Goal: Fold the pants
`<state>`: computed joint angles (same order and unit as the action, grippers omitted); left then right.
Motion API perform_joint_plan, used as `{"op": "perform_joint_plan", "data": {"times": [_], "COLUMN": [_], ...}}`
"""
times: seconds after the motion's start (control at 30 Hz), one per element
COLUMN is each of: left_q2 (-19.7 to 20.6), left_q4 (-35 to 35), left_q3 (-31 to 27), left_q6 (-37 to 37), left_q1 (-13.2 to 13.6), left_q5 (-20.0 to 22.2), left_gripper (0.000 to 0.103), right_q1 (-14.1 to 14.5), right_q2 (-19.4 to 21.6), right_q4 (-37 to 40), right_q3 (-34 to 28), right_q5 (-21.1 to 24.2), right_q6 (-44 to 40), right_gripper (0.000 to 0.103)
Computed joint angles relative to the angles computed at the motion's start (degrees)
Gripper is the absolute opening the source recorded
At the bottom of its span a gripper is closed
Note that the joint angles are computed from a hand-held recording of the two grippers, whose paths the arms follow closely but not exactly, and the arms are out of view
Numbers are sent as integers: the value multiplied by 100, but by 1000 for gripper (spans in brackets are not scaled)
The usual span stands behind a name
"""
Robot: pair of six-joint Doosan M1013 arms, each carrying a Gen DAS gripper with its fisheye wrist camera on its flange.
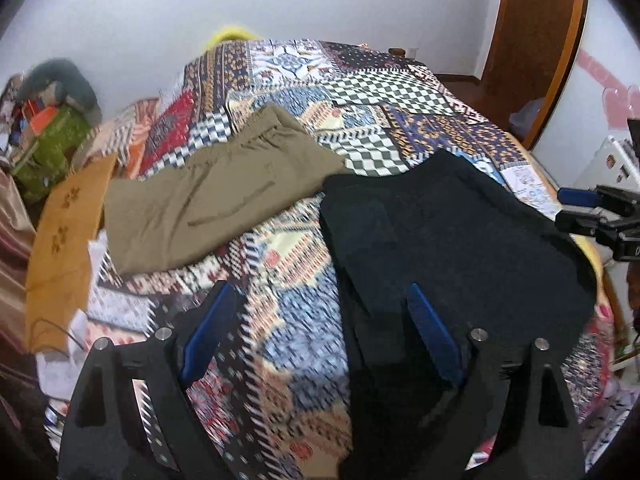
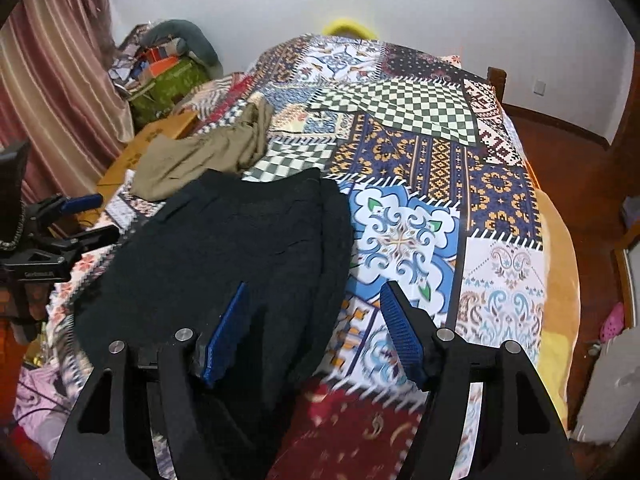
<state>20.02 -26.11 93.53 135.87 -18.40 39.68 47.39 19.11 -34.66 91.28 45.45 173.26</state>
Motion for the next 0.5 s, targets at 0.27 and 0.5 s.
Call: {"op": "perform_joint_plan", "data": {"times": [0.27,0.5], "left_q2": [67,470], "left_q4": [-142,-538], "left_q3": [73,-350], "left_q6": [-152,-564], "left_q1": [92,249], "left_q5": [757,1710], "left_gripper": [89,90], "right_q1": [88,-4], "right_q2": [67,29], "right_q4": [469,657], "right_q3": [41,358], "right_q5": [-233,-787], "right_q6": [-110,335], "right_gripper": [67,77]}}
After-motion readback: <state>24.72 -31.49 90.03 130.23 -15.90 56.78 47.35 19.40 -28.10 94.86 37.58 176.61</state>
